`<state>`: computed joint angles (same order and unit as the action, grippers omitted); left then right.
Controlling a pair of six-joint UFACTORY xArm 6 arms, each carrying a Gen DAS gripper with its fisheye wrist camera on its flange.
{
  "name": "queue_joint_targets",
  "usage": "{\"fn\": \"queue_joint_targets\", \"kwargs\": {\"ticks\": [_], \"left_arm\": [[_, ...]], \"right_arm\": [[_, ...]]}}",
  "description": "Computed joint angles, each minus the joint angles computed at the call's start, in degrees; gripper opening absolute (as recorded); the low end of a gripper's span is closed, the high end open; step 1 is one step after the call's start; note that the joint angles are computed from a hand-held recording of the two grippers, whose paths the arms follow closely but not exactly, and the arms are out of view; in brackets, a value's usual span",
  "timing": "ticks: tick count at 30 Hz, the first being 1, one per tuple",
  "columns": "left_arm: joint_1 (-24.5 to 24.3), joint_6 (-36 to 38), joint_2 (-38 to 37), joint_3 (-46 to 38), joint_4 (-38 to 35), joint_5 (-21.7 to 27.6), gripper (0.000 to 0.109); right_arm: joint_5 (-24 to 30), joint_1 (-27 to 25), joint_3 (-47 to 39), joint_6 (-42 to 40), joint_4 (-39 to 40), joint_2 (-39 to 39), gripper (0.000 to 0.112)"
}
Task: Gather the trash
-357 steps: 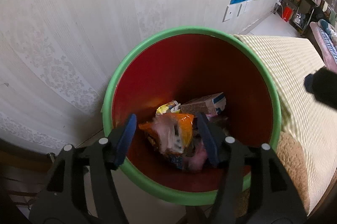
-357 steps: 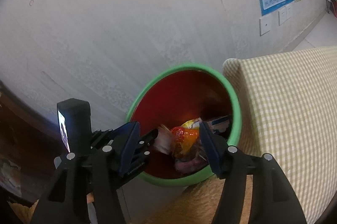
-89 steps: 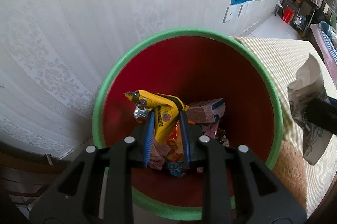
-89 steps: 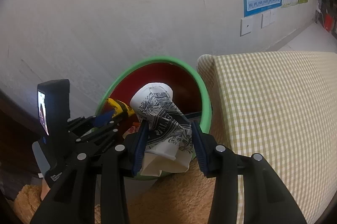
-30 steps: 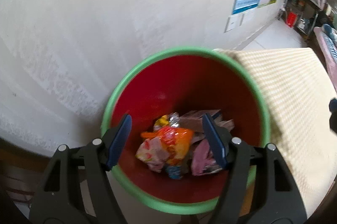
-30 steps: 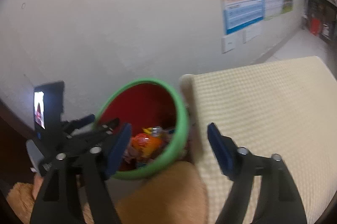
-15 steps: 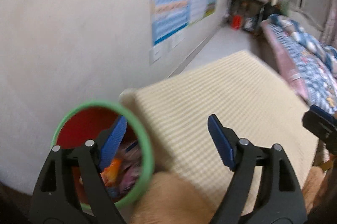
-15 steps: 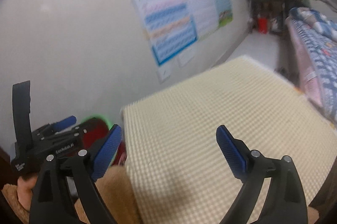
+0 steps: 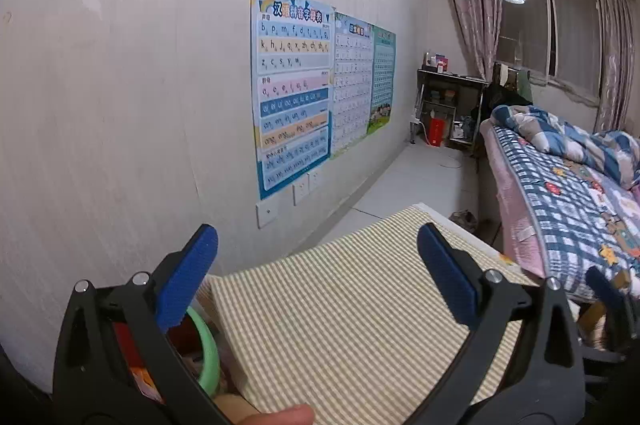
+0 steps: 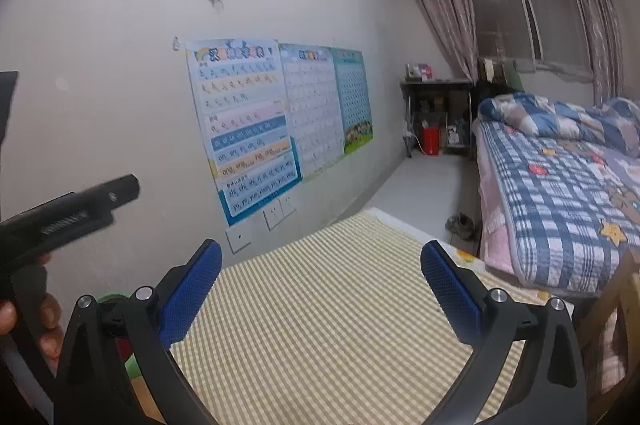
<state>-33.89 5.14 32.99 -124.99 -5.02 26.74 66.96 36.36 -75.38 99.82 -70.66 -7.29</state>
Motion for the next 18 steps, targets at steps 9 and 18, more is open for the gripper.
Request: {"fn": "queue_joint_targets", "kwargs": {"ticks": [9,18], "left_arm": [[0.2,-1.8,-1.1,1.5,3.8,2.0,0.098],[0.4,-1.1,-1.7,2.3,3.5,2.8,0.098]], "right_arm": [[-2.2,-1.7,2.0,0.6,2.3,-0.5,0.097],[-2.4,-1.6,1.9,0.0,3.6,-0.3,0.097]]}}
